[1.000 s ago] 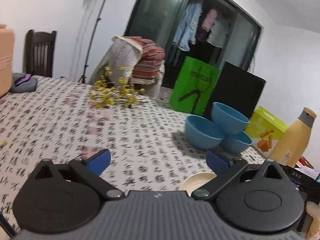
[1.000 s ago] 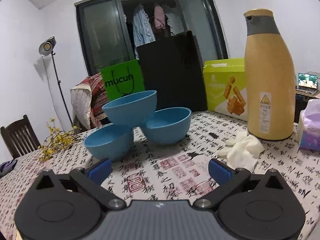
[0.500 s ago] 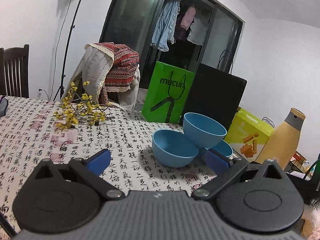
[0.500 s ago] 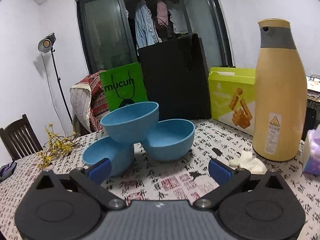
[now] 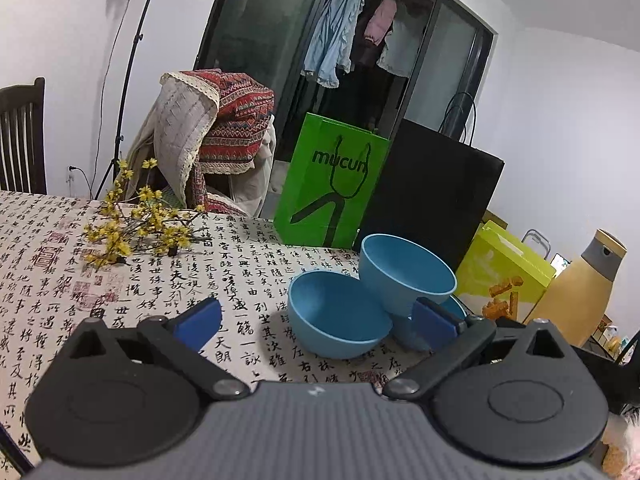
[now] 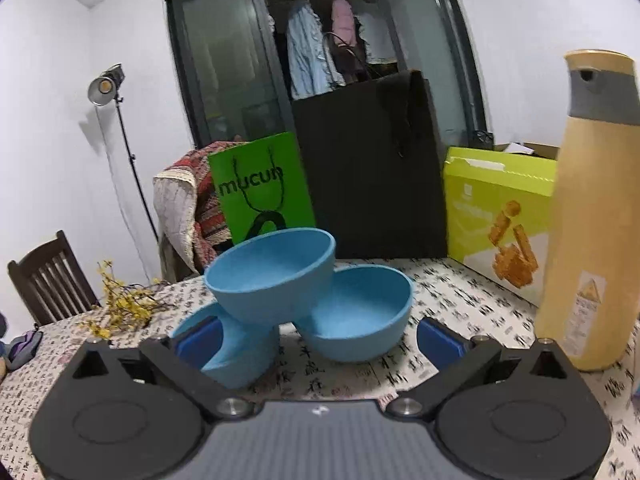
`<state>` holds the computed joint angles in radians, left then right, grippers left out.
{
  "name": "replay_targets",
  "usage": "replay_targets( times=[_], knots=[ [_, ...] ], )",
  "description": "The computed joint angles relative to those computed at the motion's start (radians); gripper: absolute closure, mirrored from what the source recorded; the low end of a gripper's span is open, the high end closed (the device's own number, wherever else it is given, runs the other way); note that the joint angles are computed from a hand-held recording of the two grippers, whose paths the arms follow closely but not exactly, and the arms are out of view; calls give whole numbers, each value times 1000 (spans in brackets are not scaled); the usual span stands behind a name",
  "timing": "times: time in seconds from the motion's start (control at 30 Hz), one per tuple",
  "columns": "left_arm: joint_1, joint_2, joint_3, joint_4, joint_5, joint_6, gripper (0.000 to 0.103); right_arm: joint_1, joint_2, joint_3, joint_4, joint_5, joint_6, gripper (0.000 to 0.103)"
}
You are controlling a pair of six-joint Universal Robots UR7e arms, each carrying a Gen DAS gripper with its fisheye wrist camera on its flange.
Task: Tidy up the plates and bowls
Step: 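Move both open grippers to the rim of the top blue bowl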
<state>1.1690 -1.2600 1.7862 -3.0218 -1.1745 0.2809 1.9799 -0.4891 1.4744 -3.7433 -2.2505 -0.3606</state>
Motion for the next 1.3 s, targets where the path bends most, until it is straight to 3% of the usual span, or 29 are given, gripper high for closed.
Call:
replay_targets(
  times=[0.3, 0.9, 1.07, 1.3],
  knots=[
    [-28, 86, -125, 96, 58, -65, 0, 8, 23, -134, 57, -12, -49, 0],
    [-53, 409, -472, 145, 252, -44, 0, -53, 79, -390, 316, -33, 10, 4],
    [-50, 495, -559, 149, 284, -28, 0, -72, 118, -482, 418, -70, 37, 17],
    [-36, 577, -640, 178, 296, -27, 4, -100, 141, -529, 526, -53, 99, 34]
  ],
)
